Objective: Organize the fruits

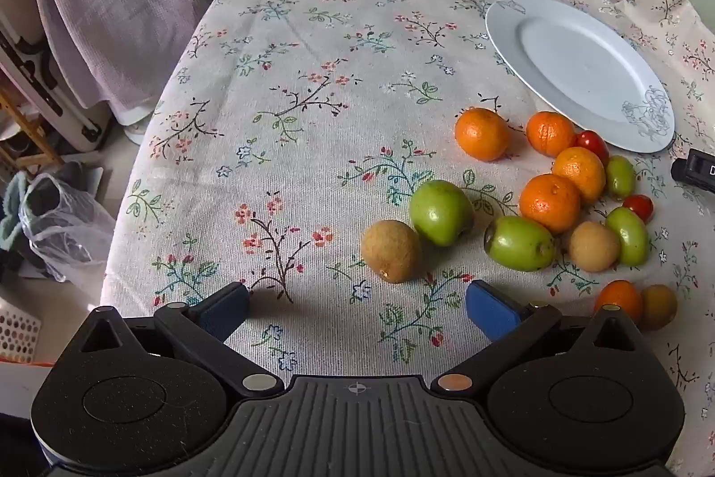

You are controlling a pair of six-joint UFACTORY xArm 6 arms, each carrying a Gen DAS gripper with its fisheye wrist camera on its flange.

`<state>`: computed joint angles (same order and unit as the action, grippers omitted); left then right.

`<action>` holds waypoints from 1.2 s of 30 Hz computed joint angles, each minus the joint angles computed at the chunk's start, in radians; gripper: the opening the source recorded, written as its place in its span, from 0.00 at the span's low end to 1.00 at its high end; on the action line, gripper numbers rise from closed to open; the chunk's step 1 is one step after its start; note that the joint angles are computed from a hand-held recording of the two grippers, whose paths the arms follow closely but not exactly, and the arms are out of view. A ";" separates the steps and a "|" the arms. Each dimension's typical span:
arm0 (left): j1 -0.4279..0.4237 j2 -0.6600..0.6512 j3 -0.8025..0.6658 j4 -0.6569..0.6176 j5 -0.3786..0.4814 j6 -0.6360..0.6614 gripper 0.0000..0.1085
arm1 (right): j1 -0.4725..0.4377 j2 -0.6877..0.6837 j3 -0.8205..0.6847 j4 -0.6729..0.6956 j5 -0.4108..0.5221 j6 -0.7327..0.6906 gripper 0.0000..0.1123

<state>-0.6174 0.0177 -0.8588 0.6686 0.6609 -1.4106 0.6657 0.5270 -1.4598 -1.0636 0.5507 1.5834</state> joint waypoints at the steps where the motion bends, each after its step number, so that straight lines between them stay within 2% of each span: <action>1: 0.000 0.000 0.001 0.001 0.000 -0.001 0.95 | 0.005 -0.010 0.002 0.056 0.016 -0.063 0.91; 2: 0.000 -0.001 0.001 0.003 -0.001 -0.002 0.95 | 0.016 -0.023 0.006 0.069 0.043 -0.084 0.91; 5: 0.000 -0.004 0.005 0.009 -0.004 -0.003 0.95 | 0.069 -0.095 0.061 -0.024 0.144 -0.004 0.91; 7: 0.000 -0.006 0.007 0.007 -0.005 0.001 0.95 | 0.093 -0.124 0.066 -0.009 0.155 -0.050 0.91; 12: -0.010 -0.015 0.006 -0.013 0.018 0.016 0.95 | 0.167 -0.225 0.146 -0.041 0.108 -0.048 0.91; 16: -0.038 -0.027 -0.005 -0.004 0.084 0.013 0.95 | 0.189 -0.282 0.209 0.115 0.033 -0.140 0.91; 18: -0.053 -0.041 -0.008 0.008 0.114 0.011 0.95 | 0.202 -0.295 0.220 0.168 0.030 -0.162 0.91; 20: -0.066 -0.070 0.003 0.028 0.126 -0.001 0.95 | 0.227 -0.301 0.219 0.147 0.074 -0.106 0.91; 22: -0.081 -0.097 0.011 0.053 0.146 -0.022 0.95 | 0.246 -0.306 0.197 0.185 0.149 -0.135 0.91; 24: -0.097 -0.133 0.025 0.091 0.155 -0.060 0.95 | 0.258 -0.314 0.194 0.198 0.185 -0.134 0.91; 29: -0.147 -0.220 0.077 0.199 0.177 -0.164 0.95 | 0.285 -0.316 0.190 0.230 0.214 -0.178 0.91; 31: -0.154 -0.248 0.099 0.223 0.160 -0.183 0.95 | 0.293 -0.316 0.188 0.218 0.227 -0.169 0.91; 34: -0.153 -0.262 0.108 0.184 0.132 -0.145 0.95 | 0.290 -0.329 0.210 0.210 0.191 -0.146 0.91; 36: -0.158 -0.245 0.092 0.156 0.156 -0.119 0.95 | 0.286 -0.326 0.209 0.234 0.174 -0.149 0.91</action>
<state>-0.7756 -0.2274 -0.7672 0.8242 0.8174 -1.5294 0.9521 0.2009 -1.2506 -0.8295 0.7248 1.4341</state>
